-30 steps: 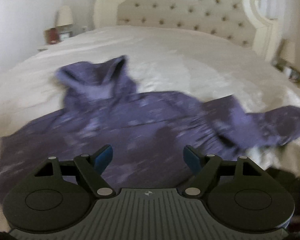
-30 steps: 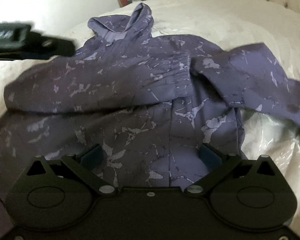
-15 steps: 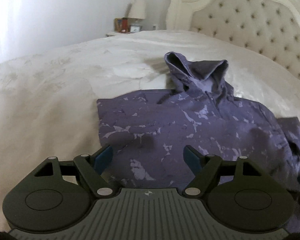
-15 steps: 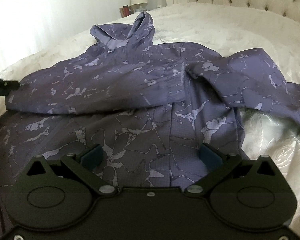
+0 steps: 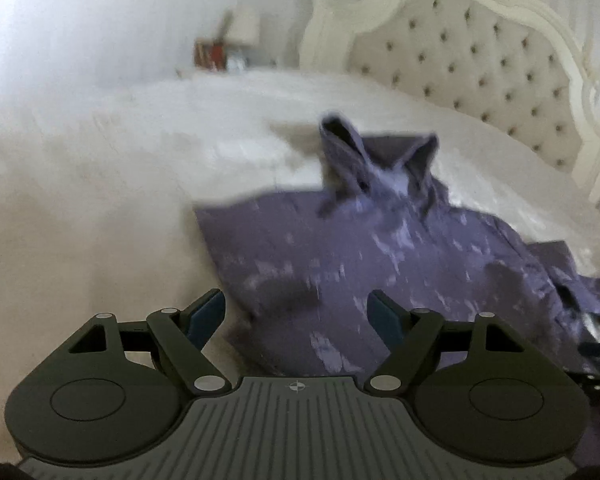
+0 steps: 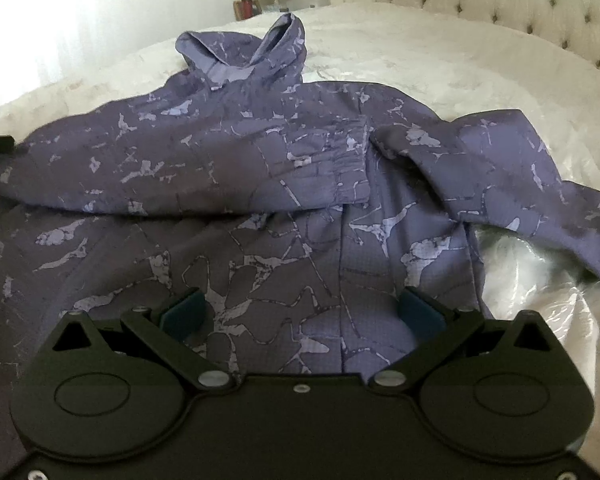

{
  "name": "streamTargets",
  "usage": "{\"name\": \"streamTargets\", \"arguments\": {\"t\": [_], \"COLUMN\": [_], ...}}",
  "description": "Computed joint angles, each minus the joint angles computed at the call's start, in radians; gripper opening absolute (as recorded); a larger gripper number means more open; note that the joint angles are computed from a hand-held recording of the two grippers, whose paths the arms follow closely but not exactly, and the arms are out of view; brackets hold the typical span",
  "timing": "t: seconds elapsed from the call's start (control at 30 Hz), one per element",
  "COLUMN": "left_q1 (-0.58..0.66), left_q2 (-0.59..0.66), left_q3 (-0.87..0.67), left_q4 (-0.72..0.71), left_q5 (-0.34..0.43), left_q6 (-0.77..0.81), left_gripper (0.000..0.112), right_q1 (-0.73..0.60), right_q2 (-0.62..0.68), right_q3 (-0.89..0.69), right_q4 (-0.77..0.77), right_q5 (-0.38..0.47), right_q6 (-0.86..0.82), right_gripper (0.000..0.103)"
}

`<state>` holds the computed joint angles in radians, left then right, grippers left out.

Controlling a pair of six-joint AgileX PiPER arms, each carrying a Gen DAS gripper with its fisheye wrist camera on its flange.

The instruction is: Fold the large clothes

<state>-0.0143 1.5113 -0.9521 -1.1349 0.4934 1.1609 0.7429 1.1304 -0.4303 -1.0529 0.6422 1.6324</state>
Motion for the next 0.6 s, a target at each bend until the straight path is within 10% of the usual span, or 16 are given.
{"name": "streamTargets", "arguments": {"t": [0.2,0.4,0.6], "left_q1": [0.06,0.084,0.093], "left_q2": [0.091,0.049,0.021], "left_q3": [0.026,0.041,0.07], "left_q4": [-0.265,-0.241,-0.28], "left_q5": [0.085,0.189,0.209], "left_q6": [0.178,0.195,0.241], "left_gripper": [0.077,0.077,0.077], "right_q1": [0.04,0.173,0.041], "right_q2": [0.032,0.066,0.149], "right_q3": [-0.062,-0.182,-0.397], "right_q4": [0.09,0.06,0.089], "right_q5": [0.081,0.246,0.046], "right_q6": [-0.08,-0.154,-0.38], "right_gripper": [0.102,0.102,0.102]}}
